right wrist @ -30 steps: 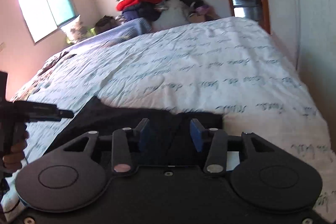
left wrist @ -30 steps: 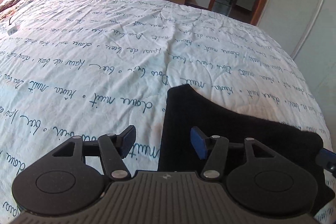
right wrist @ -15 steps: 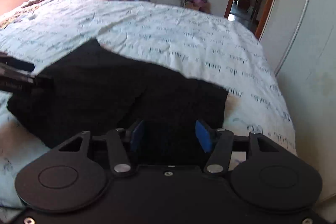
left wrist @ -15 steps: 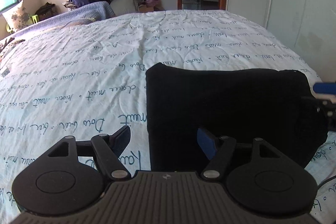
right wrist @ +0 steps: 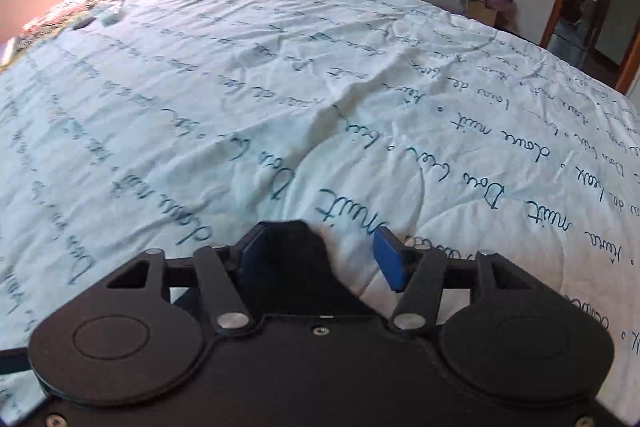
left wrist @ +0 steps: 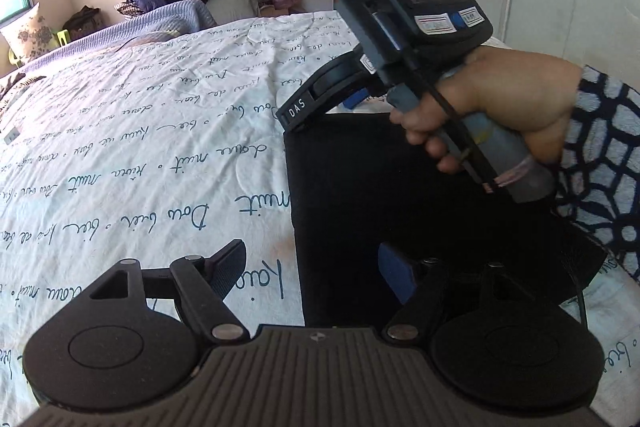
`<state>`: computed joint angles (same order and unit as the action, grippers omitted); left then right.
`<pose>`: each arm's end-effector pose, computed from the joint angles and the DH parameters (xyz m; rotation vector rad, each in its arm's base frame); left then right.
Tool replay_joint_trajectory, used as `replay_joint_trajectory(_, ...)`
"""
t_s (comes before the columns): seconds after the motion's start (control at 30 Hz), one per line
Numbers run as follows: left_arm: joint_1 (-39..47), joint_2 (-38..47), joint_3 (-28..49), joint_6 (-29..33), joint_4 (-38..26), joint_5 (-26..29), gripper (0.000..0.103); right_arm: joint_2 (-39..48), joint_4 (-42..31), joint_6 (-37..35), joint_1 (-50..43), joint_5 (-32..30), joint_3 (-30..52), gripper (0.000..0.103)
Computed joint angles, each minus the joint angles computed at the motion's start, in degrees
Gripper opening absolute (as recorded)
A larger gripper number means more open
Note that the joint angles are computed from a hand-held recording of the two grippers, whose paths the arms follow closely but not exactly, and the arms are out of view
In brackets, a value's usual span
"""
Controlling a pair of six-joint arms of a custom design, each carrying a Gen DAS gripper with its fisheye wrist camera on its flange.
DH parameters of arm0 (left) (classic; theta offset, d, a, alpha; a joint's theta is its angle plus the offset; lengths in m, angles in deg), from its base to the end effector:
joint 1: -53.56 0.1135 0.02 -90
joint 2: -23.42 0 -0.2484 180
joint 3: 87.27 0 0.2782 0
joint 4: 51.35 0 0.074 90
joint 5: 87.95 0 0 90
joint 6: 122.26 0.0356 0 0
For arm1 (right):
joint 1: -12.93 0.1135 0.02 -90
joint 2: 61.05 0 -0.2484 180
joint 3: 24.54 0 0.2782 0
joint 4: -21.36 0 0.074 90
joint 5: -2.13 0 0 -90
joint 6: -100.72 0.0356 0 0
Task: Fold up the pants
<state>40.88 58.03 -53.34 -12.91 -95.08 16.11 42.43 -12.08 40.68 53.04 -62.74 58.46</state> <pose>0.1652 -0.0460 0.1753 0.7573 2.2015 -0.2294 0.3165 0.2468 0.1719 -0.0385 2.3913 0.0107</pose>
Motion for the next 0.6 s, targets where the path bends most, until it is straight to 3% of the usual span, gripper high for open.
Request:
replay_joint_trajectory(0.07,0.83,1.64,1.22,0.01,-0.20,1.00,0.076,-4.13,0.38,4.26,1.17,3.79,-3.04,0.061)
replay_joint_trajectory(0.17,1.64,4.25,3.13,-1.59,-0.37,1.86,0.076,-16.95,2.00,7.43,5.56,8.86,-12.03,0.061)
replay_joint_trajectory(0.3,-0.44,4.96,4.51,-4.47,-1.20,0.38,0.076,-31.64,-10.26,13.54,17.61,19.62,-18.34,0.069)
replay_joint_trajectory(0.37,-1.92,4.07,4.95,-5.73,-2.81,0.55,0.076,-35.16,-23.31,23.51,26.59,25.68,-19.26,0.078)
replay_joint_trajectory(0.47,-6.62,1.67,4.11,-7.99,-4.32,-2.02,0.076,-32.31,-43.31,45.16,35.78,26.02,-18.74,0.079)
replay_joint_trajectory(0.53,-10.94,0.67,2.78,-9.83,-4.03,-6.60,0.076,-30.71,-49.68,55.18,38.80,23.42,-20.23,0.079)
replay_joint_trajectory(0.6,-13.74,-1.46,1.47,-11.00,-3.95,-9.99,0.077,-32.27,-51.08,61.93,41.32,21.10,-23.34,0.079)
